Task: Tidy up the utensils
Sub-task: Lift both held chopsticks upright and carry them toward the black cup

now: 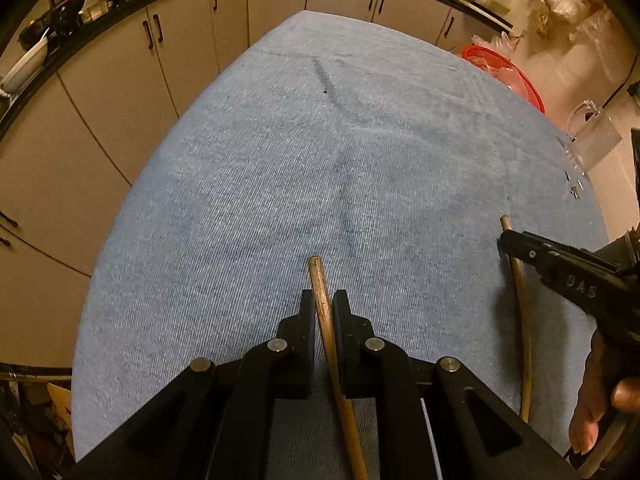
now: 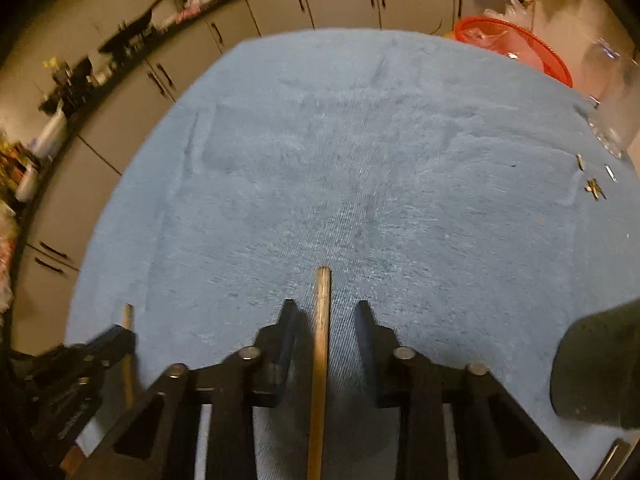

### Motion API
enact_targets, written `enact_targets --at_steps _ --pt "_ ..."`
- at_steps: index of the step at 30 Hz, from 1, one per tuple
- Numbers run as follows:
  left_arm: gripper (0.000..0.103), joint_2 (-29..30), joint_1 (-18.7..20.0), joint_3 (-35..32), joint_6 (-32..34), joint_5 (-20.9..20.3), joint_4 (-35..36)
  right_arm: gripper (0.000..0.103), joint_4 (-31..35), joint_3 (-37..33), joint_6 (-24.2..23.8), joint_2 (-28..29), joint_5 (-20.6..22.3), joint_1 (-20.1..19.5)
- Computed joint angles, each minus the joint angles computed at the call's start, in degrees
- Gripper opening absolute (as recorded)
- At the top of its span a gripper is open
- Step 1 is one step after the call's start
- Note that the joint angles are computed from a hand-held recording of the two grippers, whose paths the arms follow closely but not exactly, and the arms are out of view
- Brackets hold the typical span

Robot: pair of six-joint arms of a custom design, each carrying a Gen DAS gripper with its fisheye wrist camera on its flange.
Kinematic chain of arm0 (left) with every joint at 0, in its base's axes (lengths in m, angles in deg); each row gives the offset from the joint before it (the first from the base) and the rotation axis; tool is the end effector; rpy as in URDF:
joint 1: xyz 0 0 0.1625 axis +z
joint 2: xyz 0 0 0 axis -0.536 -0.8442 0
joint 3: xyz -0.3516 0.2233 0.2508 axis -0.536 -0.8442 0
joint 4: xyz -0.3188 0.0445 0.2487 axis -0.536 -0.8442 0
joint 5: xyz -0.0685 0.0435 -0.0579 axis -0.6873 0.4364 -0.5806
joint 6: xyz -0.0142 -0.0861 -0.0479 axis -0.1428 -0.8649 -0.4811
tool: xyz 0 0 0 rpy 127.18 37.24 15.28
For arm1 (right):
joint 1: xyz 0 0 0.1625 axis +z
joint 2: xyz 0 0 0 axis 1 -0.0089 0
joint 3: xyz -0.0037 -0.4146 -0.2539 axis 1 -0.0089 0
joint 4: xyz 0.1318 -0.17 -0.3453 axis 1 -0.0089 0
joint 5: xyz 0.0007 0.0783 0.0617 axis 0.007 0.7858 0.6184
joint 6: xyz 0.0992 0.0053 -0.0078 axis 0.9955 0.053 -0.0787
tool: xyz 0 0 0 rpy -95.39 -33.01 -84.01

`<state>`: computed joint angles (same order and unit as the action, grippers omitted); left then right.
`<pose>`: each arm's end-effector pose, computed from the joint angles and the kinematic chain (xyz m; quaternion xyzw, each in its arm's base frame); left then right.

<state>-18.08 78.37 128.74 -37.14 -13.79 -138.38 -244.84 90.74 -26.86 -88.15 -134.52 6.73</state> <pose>-0.2308 -0.5223 0.0792 0.1192 0.9302 -0.1607 0.3076 0.1293 -0.5321 0.1858 0.0482 -0.9239 0.1905 0.3282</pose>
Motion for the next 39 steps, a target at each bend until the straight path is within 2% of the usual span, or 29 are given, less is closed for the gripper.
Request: enact_targets --at_steps 1,2,3,6,12,15,18,22,29,33,39 --pt "0.009 0.47 0.05 -0.35 0.31 0.32 -0.46 0.022 -0.19 -0.34 -0.9 0.9 -1.69 0.67" --pt "0.009 0.92 0.12 -0.69 0.6 0.43 -1.01 0.013 -1.01 -0.58 -2.32 2.02 -4.0 1.51" --pt "0.008 1.31 0.07 -0.85 1.12 0.26 -1.73 0.008 -1.71 -0.49 -2.59 2.47 -4.27 1.81" --pt "0.008 1.42 0.5 -0.69 3.21 -3.88 -5.21 0.008 -1.74 0.88 -0.91 0.61 -0.36 1.37" --pt "0.007 -0.16 -2.43 1.56 6.63 -4.21 -13.16 0.008 -12.34 7.17 -3.85 -5.47 5.9 3.67" --pt "0.007 -1.11 -4.94 2.66 8.42 -2.37 -16.84 0.008 -18.17 9.88 -6.4 -7.75 7.93 5.52" --pt "0.007 -2.8 -6.37 3.64 8.4 -2.87 -18.15 0.008 -22.42 12.12 -6.97 -9.25 8.75 6.96" --pt "0.007 -4.68 -9.62 5.81 9.7 -0.4 -22.65 0.008 -29.77 14.67 -9.75 -10.32 10.76 8.79" --pt "0.007 -7.35 -13.73 9.53 12.28 2.39 -29.92 0.008 -42.35 18.25 -12.63 -9.68 11.44 13.1" --pt "0.007 -7.59 -14.8 10.62 12.59 3.27 -31.01 0.008 -48.55 19.34 -14.83 -7.79 10.37 14.63" --pt "0.007 -8.21 -15.55 11.73 12.49 3.24 -31.49 0.008 -51.04 20.73 -15.17 -7.53 10.1 15.12"
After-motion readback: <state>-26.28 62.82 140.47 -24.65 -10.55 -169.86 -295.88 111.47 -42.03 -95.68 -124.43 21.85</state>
